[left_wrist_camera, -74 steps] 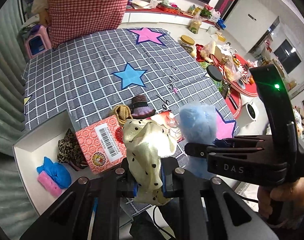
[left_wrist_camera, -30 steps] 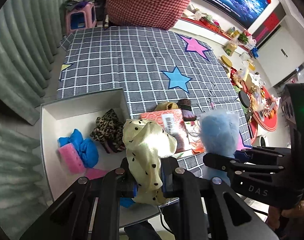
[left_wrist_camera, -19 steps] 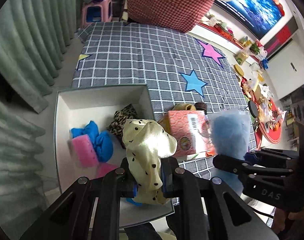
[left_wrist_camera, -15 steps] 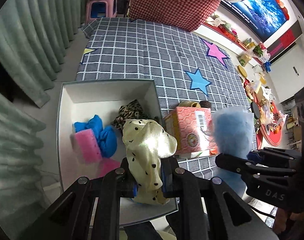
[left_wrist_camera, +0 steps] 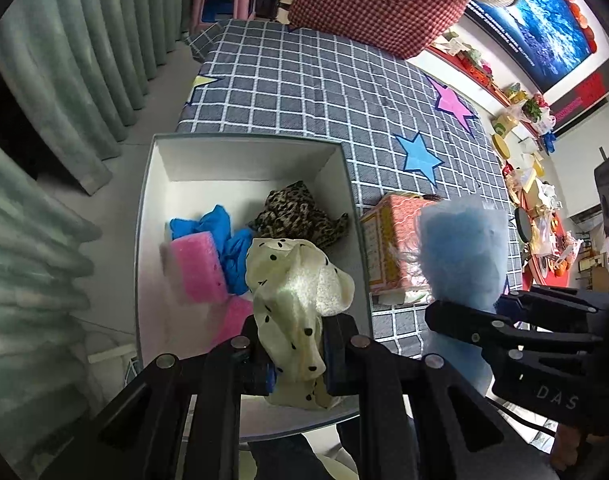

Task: Organize soft objects
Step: 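Carry the scrunchie with the left tool while the right tool carries the fluffy item over the box, then open the left tool dropping the scrunchie while the right tool releases the fluffy item into the box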

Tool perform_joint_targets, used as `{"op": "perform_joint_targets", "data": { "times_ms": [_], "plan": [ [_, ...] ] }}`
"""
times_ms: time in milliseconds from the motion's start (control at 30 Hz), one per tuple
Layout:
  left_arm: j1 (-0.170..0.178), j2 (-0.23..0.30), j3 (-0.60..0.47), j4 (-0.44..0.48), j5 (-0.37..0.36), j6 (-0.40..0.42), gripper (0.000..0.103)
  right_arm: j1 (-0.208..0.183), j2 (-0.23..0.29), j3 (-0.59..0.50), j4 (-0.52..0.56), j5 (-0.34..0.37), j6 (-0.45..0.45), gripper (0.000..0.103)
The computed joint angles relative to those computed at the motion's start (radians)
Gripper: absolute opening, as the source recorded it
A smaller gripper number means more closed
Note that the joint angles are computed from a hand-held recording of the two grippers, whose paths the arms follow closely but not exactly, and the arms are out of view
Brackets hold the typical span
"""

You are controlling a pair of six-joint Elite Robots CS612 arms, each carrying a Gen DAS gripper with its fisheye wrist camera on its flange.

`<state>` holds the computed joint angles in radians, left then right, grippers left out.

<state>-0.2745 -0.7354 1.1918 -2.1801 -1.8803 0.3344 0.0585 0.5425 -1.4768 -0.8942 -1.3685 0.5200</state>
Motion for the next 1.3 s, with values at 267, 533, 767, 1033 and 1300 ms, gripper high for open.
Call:
{"op": "perform_joint_targets", "data": {
  "times_ms": [267, 533, 767, 1033, 1300],
  "plan": [
    [0.014, 0.016, -0.015, 0.029, 0.030, -0.019, 0.018, 0.010, -0.014, 0.051, -0.017, 0.024, -0.032, 0.026],
    [0.028, 0.030, -0.021, 0.056, 0.085, -0.040, 0.018, 0.019, -0.030, 0.108, -0.044, 0.049, -0.058, 0.027],
    [0.026, 0.037, -0.024, 0.091, 0.119, -0.025, 0.019, 0.026, -0.041, 0.155, -0.052, 0.074, -0.086, 0.027],
    [0.018, 0.040, -0.025, 0.103, 0.145, -0.017, 0.032, 0.026, -0.043, 0.166, -0.041, 0.087, -0.094, 0.027],
    [0.010, 0.032, -0.011, 0.095, 0.181, -0.014, 0.082, 0.024, -0.039, 0.159, -0.040, 0.096, -0.096, 0.078]
  ]
}}
